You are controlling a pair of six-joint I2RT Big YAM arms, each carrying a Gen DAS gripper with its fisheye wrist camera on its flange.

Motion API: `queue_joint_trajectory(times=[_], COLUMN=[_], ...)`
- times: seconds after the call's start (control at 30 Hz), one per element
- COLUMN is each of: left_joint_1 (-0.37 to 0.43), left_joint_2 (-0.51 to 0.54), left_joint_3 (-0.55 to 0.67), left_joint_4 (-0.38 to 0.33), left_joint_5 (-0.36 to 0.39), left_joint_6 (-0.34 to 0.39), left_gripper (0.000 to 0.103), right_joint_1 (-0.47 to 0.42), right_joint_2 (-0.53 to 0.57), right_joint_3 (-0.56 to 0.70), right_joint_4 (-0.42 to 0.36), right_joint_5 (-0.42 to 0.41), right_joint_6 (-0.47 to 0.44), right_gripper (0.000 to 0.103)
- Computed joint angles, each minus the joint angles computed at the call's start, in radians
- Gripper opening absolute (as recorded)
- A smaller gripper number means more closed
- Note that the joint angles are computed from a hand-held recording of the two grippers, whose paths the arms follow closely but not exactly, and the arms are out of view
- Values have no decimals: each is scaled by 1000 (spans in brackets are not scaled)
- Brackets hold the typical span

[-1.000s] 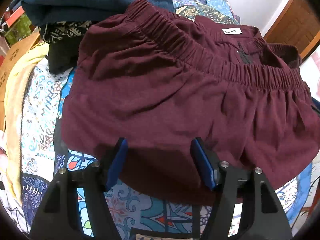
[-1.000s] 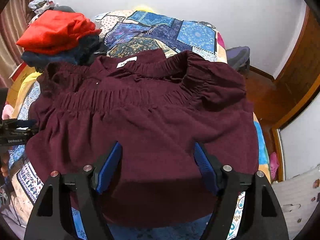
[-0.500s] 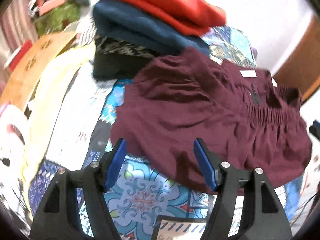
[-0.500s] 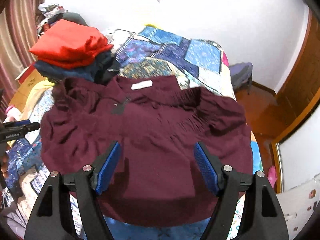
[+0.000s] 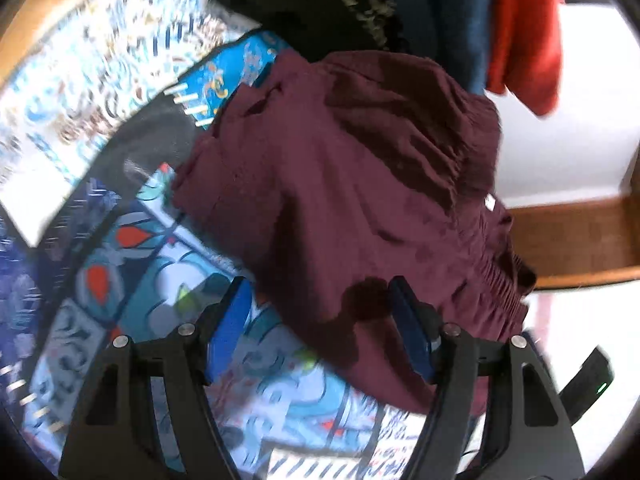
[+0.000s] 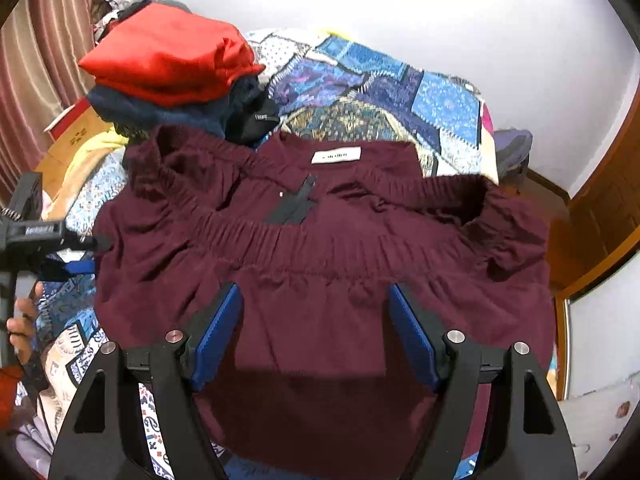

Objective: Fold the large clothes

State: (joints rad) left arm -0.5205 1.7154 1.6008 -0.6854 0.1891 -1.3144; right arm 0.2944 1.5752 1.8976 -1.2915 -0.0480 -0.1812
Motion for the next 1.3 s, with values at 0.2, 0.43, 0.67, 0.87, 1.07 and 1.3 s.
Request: queue_joint_trajectory(times=[0.2,0.43,0.67,0.87,1.07,1.3], left_joint_1=[17,3,-78,-152,-227,-291], left_joint_2=[32,80,122,63,-4,3], left_joint_3=[-67,30,263,342,416,537], left_joint_4=[201,95,-201,-246,-319,-471], left_joint_5=[32,-76,-328,-541,-746,-945], left_joint_6=[-125,-132,-1,72,139,176], left_gripper=[81,80,17,13,13,13], right_joint_1=[-19,-12,-8,7,65,139], right_joint_2=[13,14,-14,-31,-4,90], right_joint_3=[2,8,17,37,47,77], right_joint_4=[-24,-26,-16,-10,-54,-179], right_joint_5=[-32,-27,-30,-36,-63,-249], right_joint_6=[22,41,40,41,-7,-18], right_gripper=[72,72,72,73,75,77])
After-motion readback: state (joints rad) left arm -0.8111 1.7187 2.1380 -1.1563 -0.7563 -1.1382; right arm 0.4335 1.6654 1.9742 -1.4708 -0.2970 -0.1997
